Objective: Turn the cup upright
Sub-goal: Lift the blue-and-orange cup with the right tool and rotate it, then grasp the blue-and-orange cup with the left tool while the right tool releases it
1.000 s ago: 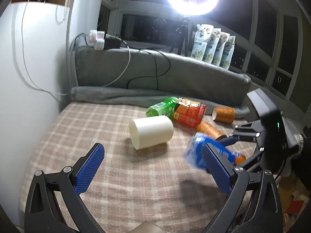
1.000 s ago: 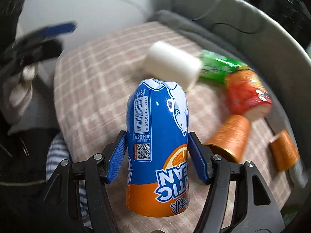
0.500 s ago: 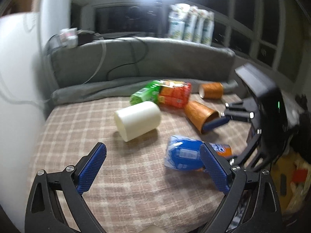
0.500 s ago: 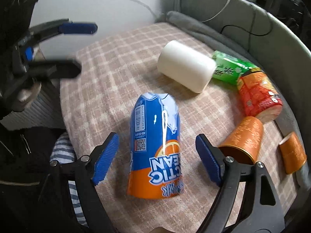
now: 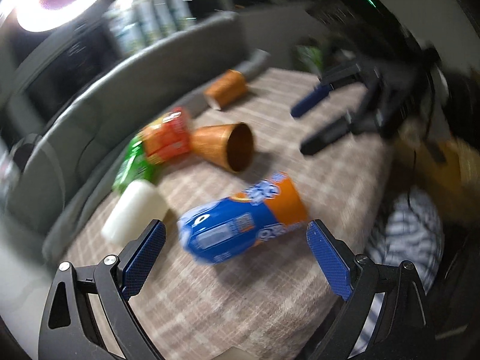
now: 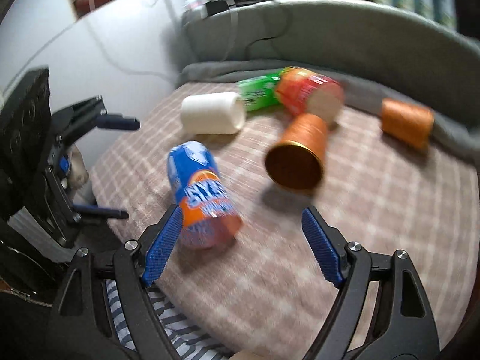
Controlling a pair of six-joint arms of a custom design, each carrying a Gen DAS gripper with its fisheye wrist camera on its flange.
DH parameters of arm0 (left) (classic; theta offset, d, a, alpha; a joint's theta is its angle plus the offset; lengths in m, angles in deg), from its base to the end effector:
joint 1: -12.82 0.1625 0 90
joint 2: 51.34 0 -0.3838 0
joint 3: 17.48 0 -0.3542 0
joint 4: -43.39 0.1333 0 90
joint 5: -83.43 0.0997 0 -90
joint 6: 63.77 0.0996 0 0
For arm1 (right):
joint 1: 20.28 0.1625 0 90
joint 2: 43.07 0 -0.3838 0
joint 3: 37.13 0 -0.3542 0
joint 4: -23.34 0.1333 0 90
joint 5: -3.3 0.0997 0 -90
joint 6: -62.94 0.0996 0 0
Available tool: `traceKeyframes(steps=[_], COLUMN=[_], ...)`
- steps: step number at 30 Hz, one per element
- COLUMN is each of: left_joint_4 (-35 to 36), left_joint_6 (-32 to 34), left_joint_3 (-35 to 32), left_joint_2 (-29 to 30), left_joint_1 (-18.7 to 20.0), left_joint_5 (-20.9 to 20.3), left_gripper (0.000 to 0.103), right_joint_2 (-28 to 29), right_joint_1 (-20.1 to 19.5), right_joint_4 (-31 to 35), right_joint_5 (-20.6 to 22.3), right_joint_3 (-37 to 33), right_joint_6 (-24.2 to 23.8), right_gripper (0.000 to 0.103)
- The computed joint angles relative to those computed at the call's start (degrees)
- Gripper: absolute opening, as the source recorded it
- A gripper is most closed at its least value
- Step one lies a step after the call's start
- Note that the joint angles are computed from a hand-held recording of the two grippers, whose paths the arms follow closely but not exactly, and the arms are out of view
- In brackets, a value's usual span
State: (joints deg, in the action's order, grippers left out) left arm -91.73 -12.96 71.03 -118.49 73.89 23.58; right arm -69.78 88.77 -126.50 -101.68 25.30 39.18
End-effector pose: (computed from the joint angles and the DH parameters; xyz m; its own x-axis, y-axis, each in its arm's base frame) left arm -0.1321 -0.6181 0.3485 -0.1969 0.7732 -0.6028 0.9422 0.3192 0.1017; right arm 0.3500 -0.6840 0.0811 -0.7472 -0.5448 0.3806 -0.6544 0.7028 -0.2790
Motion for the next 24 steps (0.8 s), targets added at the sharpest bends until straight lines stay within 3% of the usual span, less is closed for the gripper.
traceKeyframes(steps=[6,14,19,24], left_joint_4=[0.1,-6.5,-6.0,-3.2], left_joint_6=[15.3,32.8,35.9,35.2], left_joint_3=[1.6,4.2,3.0,-0.3], left_joint_2=[1.9,5.3,7.6,10.5], left_joint_1=[-1.9,-2.4,-2.3,-1.8], left_joint_5=[4.8,10.0,11.4,12.8], left_gripper=[0.095,0.095,0.095,0.084], right_joint_2=[-5.2,-8.4,-8.7,-8.6], right_joint_1=[-2.1,-3.7,-4.1,-4.4], right_joint_4=[-6.4,-11.4,-12.1,-12.2], right_joint_5=[0.3,1.1,1.8,2.1], right_joint_3=[8.7,14.3,14.9,14.8], right_joint_6=[6.7,9.1,9.8,10.3], right_gripper=[0.084,0.084,0.084,0.084])
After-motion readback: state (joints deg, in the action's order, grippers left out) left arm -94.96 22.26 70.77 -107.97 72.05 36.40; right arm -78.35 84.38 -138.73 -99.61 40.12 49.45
